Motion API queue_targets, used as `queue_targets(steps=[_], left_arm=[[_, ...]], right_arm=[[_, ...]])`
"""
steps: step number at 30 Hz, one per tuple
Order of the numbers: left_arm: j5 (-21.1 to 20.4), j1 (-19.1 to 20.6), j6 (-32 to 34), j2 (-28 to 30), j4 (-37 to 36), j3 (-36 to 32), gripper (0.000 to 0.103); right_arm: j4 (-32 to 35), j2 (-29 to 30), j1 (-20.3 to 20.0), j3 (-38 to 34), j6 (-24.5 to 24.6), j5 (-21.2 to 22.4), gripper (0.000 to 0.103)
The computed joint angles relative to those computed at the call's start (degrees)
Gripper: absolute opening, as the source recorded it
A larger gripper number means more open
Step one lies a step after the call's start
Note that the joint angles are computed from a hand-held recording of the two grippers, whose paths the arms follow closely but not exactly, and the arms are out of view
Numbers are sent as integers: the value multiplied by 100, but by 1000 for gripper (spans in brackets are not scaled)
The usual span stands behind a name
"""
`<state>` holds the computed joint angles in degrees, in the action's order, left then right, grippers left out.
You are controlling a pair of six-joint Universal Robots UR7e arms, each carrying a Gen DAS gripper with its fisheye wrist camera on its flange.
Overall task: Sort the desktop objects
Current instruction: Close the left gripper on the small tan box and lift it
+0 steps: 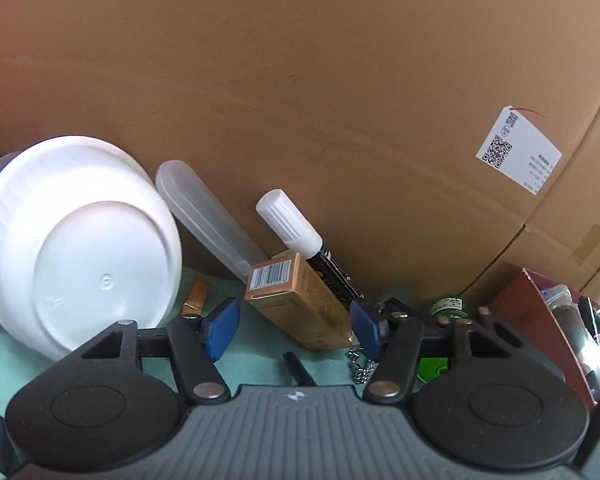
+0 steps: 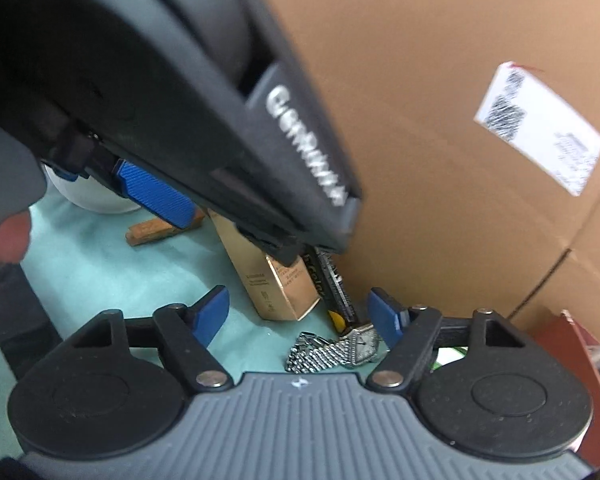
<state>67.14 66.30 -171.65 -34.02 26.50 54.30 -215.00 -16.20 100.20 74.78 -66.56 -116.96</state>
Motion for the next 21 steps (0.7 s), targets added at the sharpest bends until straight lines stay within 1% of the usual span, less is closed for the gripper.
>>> queue_targets(steps=[2, 3, 4, 5, 6, 7, 8, 9, 11, 12, 15, 17, 21], left_arm=[[32, 17, 58, 2, -10, -1, 58], [96, 45, 33, 4, 16, -25, 50], [150, 71, 6, 32, 108, -95, 45], [277, 111, -30, 39, 169, -134, 43], [394, 145, -83, 40, 222, -160, 41], [542, 180, -123, 43, 303, -197, 38], [695, 207, -145, 66, 452, -272, 34], [714, 196, -125, 50, 492, -254, 33], [598, 127, 65, -35, 447, -88, 33], [552, 93, 133, -78, 458, -13, 33], [516, 16, 190, -195, 590, 162, 33], [535, 10, 202, -210, 750, 156, 33], [455, -154, 286, -540, 640, 753, 33]], right_arm=[[91, 46, 1, -109, -57, -29, 70], [166, 34, -8, -110, -58, 3, 68], [255, 11, -13, -104, -17, 23, 65], [244, 26, -8, -129, -13, -7, 57], [183, 52, -3, -152, -49, -41, 54], [155, 38, -4, -113, -57, -29, 53], [125, 3, -5, -33, -58, 6, 46], [201, -71, -4, 91, 13, 40, 37], [72, -108, 6, 242, -60, 35, 36], [41, -155, 9, 341, -7, 44, 36], [19, -389, 8, 744, 384, 75, 36], [-4, -570, 11, 1054, 604, 85, 36], [-41, -941, 55, 1669, 1085, 35, 36]])
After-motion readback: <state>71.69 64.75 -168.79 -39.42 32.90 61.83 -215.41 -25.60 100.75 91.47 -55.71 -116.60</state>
